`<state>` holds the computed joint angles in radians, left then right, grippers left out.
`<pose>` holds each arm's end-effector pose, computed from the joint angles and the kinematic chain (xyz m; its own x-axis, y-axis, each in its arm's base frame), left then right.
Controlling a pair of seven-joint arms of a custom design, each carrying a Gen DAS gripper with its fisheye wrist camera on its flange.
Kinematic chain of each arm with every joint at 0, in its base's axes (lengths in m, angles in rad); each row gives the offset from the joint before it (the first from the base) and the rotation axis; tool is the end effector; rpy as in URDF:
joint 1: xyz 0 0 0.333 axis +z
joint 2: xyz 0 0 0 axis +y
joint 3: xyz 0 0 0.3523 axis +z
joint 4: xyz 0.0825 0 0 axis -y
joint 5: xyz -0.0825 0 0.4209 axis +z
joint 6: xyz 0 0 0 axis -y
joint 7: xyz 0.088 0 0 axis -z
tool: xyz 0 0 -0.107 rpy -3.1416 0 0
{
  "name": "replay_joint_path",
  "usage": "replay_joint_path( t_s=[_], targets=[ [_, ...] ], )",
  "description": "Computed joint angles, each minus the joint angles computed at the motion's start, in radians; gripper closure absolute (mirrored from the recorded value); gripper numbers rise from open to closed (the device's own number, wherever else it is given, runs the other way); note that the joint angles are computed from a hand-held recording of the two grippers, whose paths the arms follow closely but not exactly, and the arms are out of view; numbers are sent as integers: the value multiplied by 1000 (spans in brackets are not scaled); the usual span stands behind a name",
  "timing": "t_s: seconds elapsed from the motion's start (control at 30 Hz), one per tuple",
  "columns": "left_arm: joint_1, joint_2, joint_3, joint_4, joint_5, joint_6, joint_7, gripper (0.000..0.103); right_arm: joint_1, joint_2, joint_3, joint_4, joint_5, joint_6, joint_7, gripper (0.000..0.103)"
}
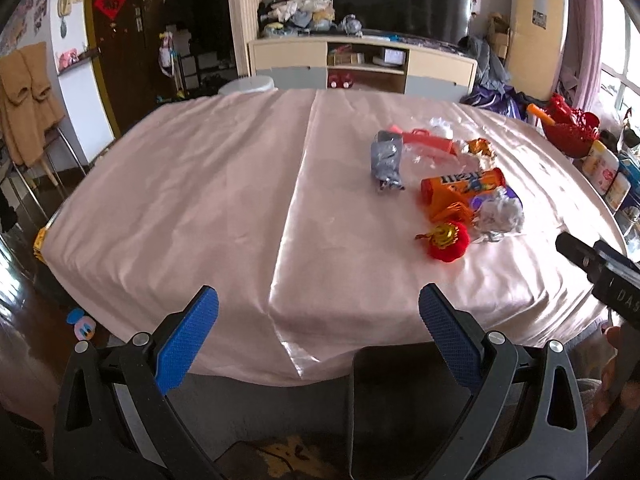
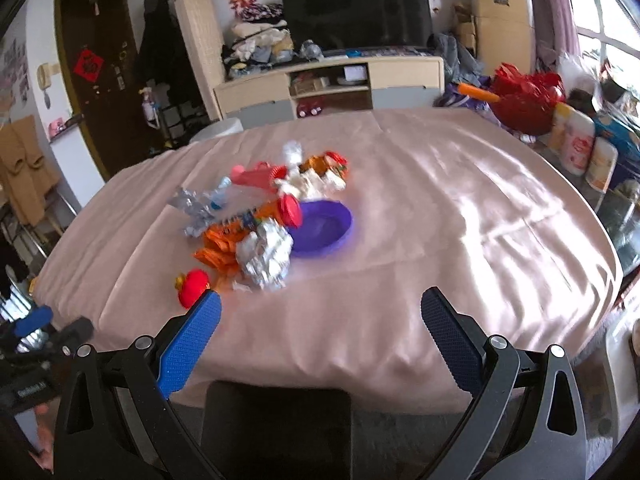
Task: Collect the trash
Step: 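Grasp the crumpled foil ball with the right tool while the left tool grasps the red round ornament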
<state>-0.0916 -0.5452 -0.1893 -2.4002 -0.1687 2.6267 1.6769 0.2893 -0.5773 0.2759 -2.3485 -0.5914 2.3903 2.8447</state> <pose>0.4343 -0.1374 0.6179 -0.2783 -0.9605 -0.0097 -0.6899 0.2069 -0.6937 0.3662 0.2558 0.6254 -0.2988 -0.9392 -0.1691 -0.5867 0.3205 -0.7437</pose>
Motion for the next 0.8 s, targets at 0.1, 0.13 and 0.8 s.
replay_joint_path(
  t_s=[0.1, 0.13, 0.8],
  targets=[
    [-10, 27, 3, 18, -1, -1, 19, 8, 6, 47, -23, 27, 10, 39, -37, 10],
    [-21, 34, 7, 22, -7, 0, 32, 8, 14, 68, -43, 35, 30, 62, -59, 20],
    [-142, 233, -9, 164, -137, -41, 222, 55, -20, 81, -77, 24, 130, 202, -200, 90]
  ],
)
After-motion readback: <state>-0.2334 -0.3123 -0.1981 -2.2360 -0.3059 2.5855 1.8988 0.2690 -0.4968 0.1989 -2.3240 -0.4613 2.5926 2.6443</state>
